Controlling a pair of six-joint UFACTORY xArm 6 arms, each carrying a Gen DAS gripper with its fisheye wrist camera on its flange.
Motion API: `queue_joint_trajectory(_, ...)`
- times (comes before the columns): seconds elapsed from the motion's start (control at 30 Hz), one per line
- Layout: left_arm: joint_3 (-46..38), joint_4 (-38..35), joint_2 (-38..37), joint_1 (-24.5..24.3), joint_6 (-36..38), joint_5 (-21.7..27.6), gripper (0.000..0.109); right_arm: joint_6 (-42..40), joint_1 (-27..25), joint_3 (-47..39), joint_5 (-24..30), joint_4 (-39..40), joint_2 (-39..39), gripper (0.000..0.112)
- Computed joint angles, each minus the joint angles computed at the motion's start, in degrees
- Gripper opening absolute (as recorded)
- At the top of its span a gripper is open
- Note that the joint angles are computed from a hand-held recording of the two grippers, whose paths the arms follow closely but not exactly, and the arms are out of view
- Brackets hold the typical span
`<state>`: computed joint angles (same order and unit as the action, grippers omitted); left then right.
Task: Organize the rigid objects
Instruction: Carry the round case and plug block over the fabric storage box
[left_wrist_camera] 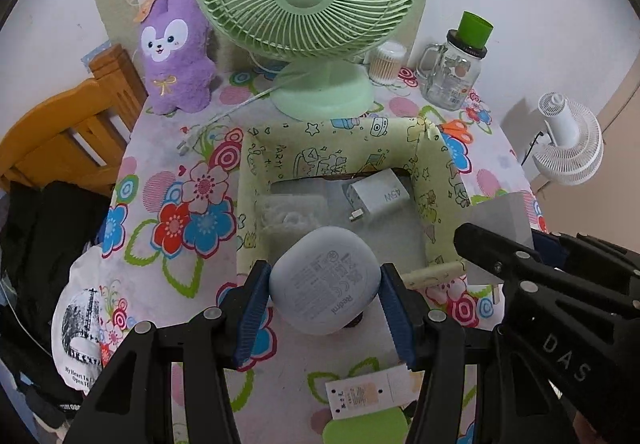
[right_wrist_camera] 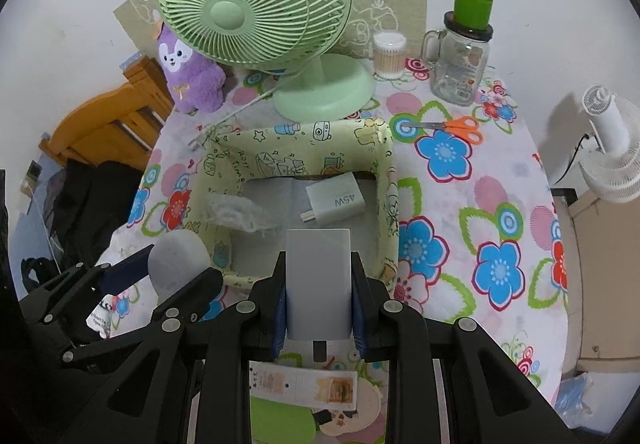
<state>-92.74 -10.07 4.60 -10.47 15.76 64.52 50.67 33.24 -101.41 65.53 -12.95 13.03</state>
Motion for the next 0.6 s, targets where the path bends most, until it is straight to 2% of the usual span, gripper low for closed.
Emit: queue_joint_trajectory(0.6, -6.61, 2.32, 8.05, 0.28, -2.32, 1.75, 0.056, -5.46, -2.77, -8.33, 1.3, 4.25, 8.63, 0.029)
